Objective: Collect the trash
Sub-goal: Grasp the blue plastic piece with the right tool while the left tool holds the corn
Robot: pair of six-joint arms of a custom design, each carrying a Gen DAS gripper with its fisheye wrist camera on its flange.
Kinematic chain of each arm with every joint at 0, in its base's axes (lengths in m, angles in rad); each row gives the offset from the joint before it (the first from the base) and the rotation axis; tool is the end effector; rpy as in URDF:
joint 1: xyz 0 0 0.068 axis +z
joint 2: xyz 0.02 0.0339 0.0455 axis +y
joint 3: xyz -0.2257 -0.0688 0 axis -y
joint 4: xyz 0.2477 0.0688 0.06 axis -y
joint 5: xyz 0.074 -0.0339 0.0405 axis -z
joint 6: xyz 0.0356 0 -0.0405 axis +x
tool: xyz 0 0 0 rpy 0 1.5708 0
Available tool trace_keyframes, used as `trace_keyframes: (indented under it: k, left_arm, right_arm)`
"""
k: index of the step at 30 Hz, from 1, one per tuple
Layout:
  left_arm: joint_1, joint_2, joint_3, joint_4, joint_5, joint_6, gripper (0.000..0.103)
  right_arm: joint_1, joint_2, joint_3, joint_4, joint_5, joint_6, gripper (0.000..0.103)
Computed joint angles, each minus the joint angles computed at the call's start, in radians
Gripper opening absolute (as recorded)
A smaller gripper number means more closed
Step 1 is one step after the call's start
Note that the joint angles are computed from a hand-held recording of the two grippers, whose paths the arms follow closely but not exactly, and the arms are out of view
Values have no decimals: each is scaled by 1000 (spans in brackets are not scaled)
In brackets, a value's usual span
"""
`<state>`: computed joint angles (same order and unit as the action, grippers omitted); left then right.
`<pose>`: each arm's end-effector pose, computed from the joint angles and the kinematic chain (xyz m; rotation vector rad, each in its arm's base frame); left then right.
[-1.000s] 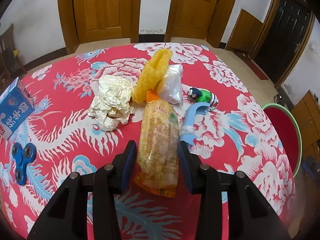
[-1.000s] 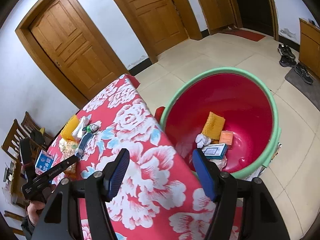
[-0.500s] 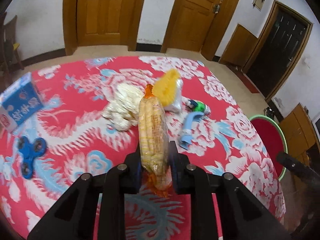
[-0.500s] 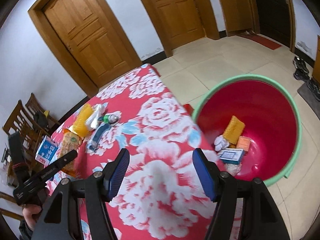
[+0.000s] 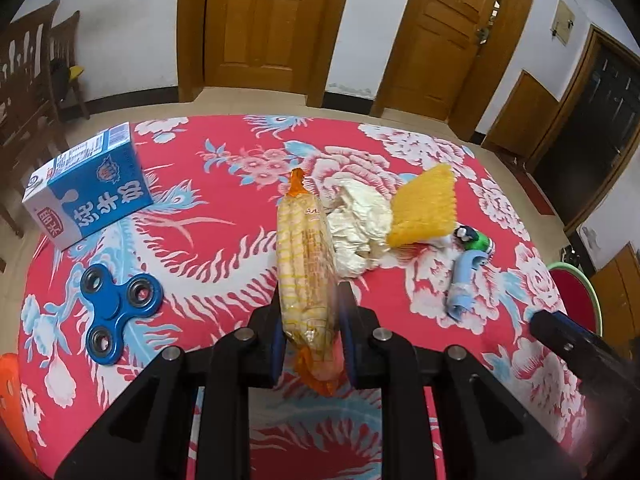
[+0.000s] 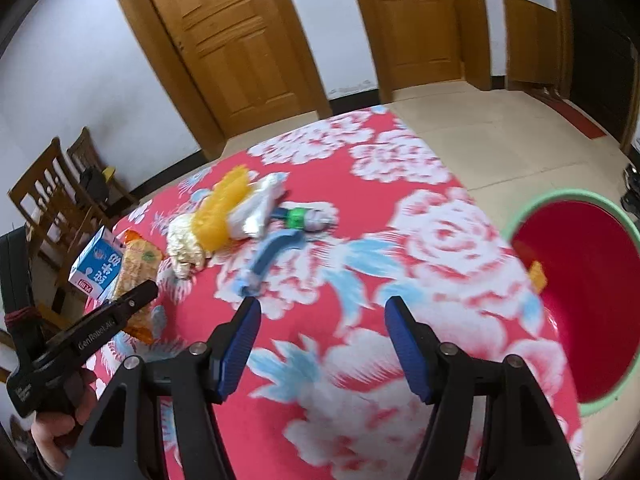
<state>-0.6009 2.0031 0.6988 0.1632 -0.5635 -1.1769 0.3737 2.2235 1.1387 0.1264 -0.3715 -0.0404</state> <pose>0.2426 -0.1432 0.0006 -0.8418 2.2983 0.0318 0.3560 0.1535 0.0141 -0.6684 2.4494 0.6026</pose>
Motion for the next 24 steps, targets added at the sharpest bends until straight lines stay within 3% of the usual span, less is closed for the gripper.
trace_keyframes:
  k: [10, 18, 22, 24]
  left_arm:
    - [11, -12, -44, 47, -8, -12, 23]
    - [7, -1, -40, 56, -5, -11, 23]
    - [3, -1, -38, 61, -10, -7, 23]
    - [0, 1, -35, 60, -11, -8, 23]
  right_arm:
    - [124, 136, 169, -52, 56, 37, 54]
    - [163, 189, 230, -59, 103, 44, 38]
    - [152, 192, 233, -68, 76, 36, 22]
    - [147, 187, 222, -61, 63, 28, 20]
